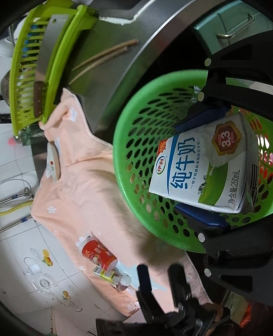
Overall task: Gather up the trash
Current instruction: 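Carry the milk carton into the green basket with the right tool while the left tool drops the wrapper there, then move both tools back over the towel toward the red paper cup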
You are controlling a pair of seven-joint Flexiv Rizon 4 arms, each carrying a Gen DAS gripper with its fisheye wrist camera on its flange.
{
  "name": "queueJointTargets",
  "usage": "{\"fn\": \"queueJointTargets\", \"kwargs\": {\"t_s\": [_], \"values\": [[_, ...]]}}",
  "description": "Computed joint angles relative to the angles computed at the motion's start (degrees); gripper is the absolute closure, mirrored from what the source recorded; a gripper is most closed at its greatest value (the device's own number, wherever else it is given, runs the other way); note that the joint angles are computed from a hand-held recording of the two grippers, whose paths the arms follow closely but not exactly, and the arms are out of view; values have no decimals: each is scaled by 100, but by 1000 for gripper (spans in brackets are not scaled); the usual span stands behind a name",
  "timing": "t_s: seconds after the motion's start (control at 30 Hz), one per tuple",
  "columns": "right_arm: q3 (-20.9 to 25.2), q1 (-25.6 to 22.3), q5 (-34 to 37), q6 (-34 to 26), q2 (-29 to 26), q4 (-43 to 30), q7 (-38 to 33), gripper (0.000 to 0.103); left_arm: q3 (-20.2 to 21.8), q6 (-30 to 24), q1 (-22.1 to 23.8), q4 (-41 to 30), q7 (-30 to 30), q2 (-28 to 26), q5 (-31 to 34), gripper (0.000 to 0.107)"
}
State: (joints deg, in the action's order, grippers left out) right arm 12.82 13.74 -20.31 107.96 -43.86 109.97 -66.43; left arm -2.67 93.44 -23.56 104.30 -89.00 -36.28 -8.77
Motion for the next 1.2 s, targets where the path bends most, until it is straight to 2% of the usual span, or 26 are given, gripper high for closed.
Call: {"fn": "queueJointTargets", "kwargs": {"t_s": [0.17, 0.33, 0.53, 0.73, 0.8, 1.0, 1.13, 1.2], "values": [[71, -18, 95, -236, -188, -258, 188, 35, 287, 209, -125, 293, -191, 189, -7, 9], [-6, 84, 215, -263, -268, -392, 298, 30, 820, 376, -425, 546, -437, 337, -47, 9], [-52, 194, 220, -342, -188, -400, 274, 30, 1100, 640, -475, 931, -667, 528, -202, 9], [-67, 352, 143, -393, -40, -435, 114, 24, 1864, 889, -972, 1356, -813, 686, -572, 9], [-24, 349, 125, -413, -34, -465, 77, 20, 2005, 990, -1047, 1522, -794, 756, -715, 9], [351, 327, -101, -702, -123, -918, -91, 16, 2724, 1321, -1598, 1978, -588, 867, -1474, 9], [639, 351, -172, -1064, -263, -1375, -215, 14, 2814, 1529, -1634, 2238, -369, 992, -1828, 9], [925, 300, -176, -1340, -405, -1716, -332, 14, 2944, 1631, -1743, 2344, -226, 1014, -2086, 9]]}}
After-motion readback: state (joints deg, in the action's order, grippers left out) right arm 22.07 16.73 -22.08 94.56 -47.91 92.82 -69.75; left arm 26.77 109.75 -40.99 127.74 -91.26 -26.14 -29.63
